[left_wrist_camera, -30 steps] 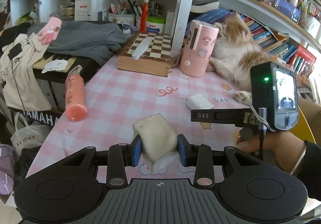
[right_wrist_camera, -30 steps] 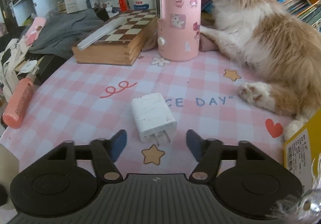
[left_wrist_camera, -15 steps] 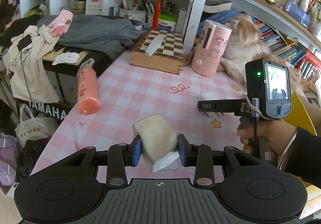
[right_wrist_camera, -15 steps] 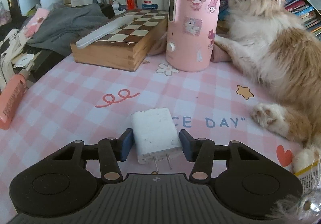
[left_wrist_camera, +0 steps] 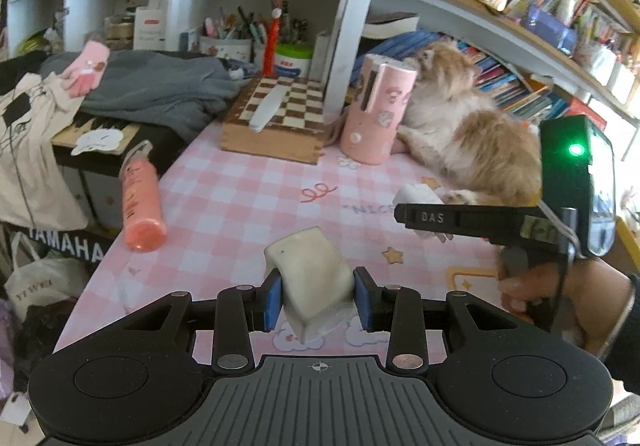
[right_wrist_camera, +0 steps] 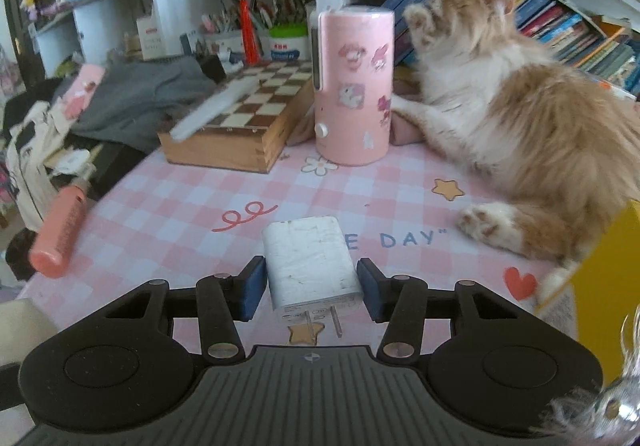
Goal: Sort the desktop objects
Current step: 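Lift the soap bar with left tool while right tool lifts the charger, then carry the soap bar in left tool and charger in right tool over the yellow box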
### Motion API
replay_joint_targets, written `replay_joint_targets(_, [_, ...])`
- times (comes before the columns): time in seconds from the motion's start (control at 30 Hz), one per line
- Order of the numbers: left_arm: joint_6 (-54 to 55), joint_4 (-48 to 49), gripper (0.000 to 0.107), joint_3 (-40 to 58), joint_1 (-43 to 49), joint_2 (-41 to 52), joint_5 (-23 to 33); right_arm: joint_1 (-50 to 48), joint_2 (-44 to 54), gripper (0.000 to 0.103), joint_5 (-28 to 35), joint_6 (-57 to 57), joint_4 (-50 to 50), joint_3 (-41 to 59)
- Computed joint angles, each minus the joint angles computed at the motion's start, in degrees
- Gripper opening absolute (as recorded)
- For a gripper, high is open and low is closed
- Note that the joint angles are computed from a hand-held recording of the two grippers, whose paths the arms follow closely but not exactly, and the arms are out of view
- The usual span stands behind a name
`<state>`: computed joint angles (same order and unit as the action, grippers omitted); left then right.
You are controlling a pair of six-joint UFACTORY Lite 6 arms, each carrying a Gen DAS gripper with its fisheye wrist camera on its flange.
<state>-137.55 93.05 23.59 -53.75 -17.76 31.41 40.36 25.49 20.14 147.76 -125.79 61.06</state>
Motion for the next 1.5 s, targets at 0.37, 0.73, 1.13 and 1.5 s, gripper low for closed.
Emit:
replay_joint_targets(0.37, [2.48,-3.54,0.035,-5.1,-7.57,-10.17,4.04,6.99,-23.53,0.046,3.46,-2.14,12.82,-19.23])
replay_joint_targets(0.73, [6.81,-11.19,0.035,-11.34,-18.3,-21.46,8.72,22.65,-39.6,0.046,13.32,-17.61,38.92,-30.51])
replay_joint_targets(1.13, [10.31,-26.59,0.035,-16.52,-43.53,-32.53,24.18,49.06,-39.18,0.046,30.74,-10.07,57.87,-32.47])
replay_joint_targets(1.5, [7.68,-27.02,0.035,-15.81,-53.94,-28.57,23.19,67.68,-33.17,0.046,41.53,2.61,71.88,-29.55])
